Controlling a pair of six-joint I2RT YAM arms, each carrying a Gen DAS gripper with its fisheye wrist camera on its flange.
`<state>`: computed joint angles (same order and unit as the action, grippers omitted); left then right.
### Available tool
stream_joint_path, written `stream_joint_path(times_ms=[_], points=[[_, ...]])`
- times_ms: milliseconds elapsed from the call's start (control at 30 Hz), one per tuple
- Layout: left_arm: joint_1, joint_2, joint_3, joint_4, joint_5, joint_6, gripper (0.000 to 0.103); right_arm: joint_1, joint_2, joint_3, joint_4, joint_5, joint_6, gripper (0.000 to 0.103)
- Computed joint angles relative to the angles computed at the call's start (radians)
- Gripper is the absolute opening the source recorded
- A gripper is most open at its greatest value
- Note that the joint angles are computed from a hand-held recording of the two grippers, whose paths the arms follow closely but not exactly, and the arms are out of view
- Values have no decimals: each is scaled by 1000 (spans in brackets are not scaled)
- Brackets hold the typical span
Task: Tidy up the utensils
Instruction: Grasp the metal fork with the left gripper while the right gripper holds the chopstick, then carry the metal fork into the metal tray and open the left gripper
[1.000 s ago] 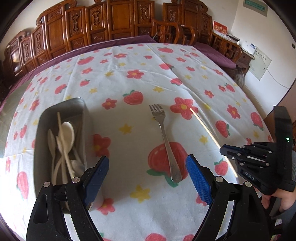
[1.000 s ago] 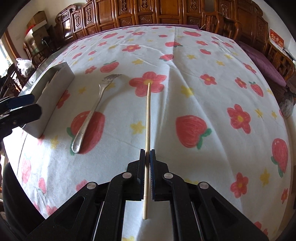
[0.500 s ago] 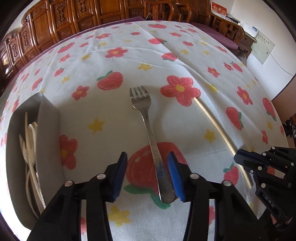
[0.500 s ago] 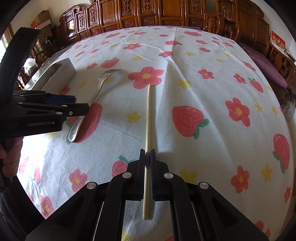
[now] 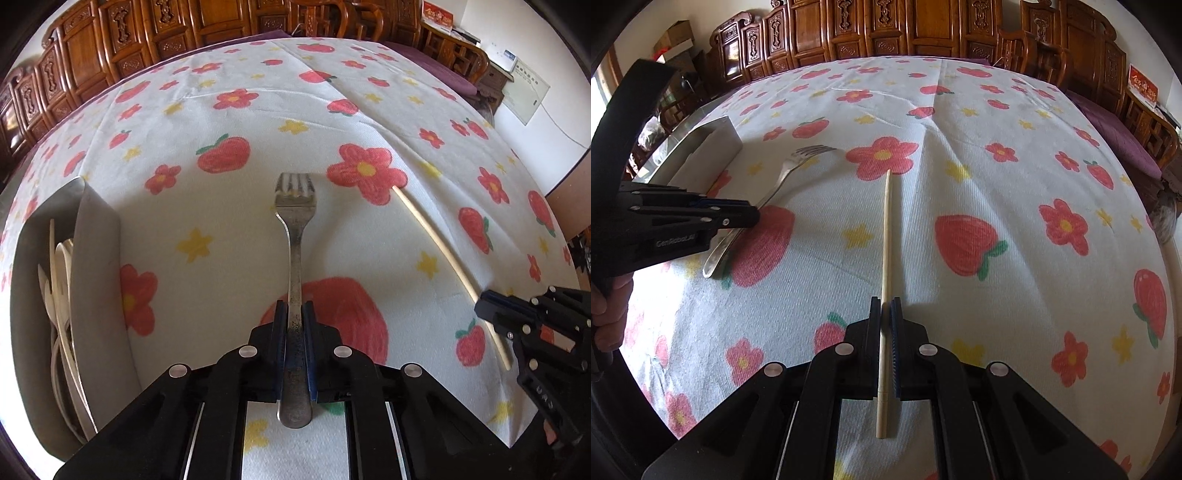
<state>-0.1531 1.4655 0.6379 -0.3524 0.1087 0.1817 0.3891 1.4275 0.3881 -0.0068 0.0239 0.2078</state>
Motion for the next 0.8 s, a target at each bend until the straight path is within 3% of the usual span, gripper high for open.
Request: stream_joint_path(times_ms=[467,800], points=[[97,-139,-22,-95,89,76,8,-14,145,128,7,29,-31,7],[138,-191,-27,-137,115,120,8,-2,162,142,8,52,-48,6]])
